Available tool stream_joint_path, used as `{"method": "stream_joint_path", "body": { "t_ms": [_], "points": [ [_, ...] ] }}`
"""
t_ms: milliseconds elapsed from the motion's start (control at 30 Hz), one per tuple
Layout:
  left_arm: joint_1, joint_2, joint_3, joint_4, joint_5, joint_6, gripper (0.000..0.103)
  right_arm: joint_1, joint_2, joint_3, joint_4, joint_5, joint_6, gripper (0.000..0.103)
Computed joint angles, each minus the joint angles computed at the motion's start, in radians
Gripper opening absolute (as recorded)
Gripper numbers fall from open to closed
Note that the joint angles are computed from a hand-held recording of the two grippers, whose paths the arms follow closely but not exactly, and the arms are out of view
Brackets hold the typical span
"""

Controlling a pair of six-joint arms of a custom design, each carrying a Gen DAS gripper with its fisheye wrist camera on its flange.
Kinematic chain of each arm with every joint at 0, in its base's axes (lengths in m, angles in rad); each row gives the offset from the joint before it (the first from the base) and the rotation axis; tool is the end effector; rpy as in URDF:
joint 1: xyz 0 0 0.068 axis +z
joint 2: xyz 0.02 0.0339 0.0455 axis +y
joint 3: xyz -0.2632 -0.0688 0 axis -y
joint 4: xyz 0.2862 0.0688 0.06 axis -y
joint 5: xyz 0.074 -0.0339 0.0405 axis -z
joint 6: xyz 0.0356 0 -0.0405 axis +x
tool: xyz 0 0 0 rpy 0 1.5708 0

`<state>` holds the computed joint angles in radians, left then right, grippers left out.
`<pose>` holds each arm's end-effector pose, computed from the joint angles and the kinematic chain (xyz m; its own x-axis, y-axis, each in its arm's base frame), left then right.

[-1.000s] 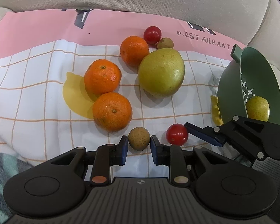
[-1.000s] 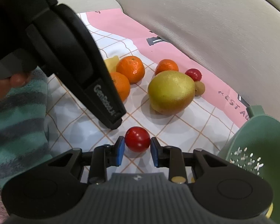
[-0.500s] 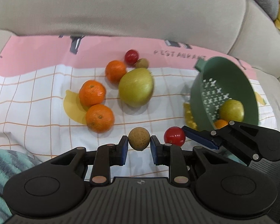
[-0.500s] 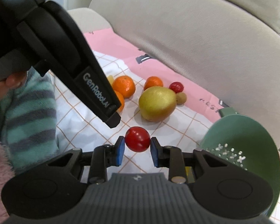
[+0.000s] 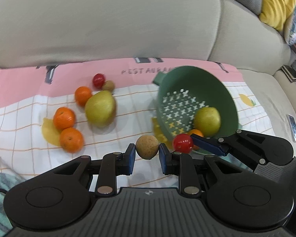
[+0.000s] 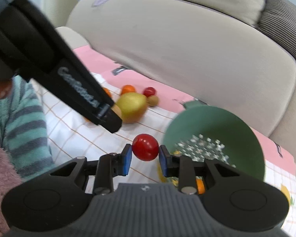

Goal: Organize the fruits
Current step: 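Carry the kiwi in the left tool while the right tool carries the tomato over the colander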

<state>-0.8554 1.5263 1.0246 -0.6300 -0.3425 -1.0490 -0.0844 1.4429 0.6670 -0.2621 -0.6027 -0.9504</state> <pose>0.2280 -0.2441 0.1941 -0.8311 -0.2885 -0.4754 -0.2070 0.9540 -0.2170 0.2859 -0.0039 0.1279 -0.3221 -0.6454 -0.6926 -0.8248 0.5504 -0.1294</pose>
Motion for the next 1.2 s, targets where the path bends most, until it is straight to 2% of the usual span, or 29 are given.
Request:
{"method": "stream_joint_path", "body": {
  "t_ms": [233,533,867,1200],
  "points": [
    [-0.014,0.096,0.123,0.0,-0.003,0.081,0.028,-0.117,0.04,0.077,-0.076,0.005,-0.002,0.026],
    [-0.007,0.259,0.294,-0.025,0.037,0.204,0.028,-0.188,0.176,0.218,-0.158,0.086,0.016,0.026],
    [0.027,0.422,0.447,-0.113,0.104,0.301,0.028,-0.154,0.259,0.291,-0.202,0.168,-0.009,0.026],
    [0.067,0.505,0.51,-0.146,0.167,0.362,0.028,-0.098,0.345,0.416,-0.303,0.266,-0.065,0.026]
  ]
}}
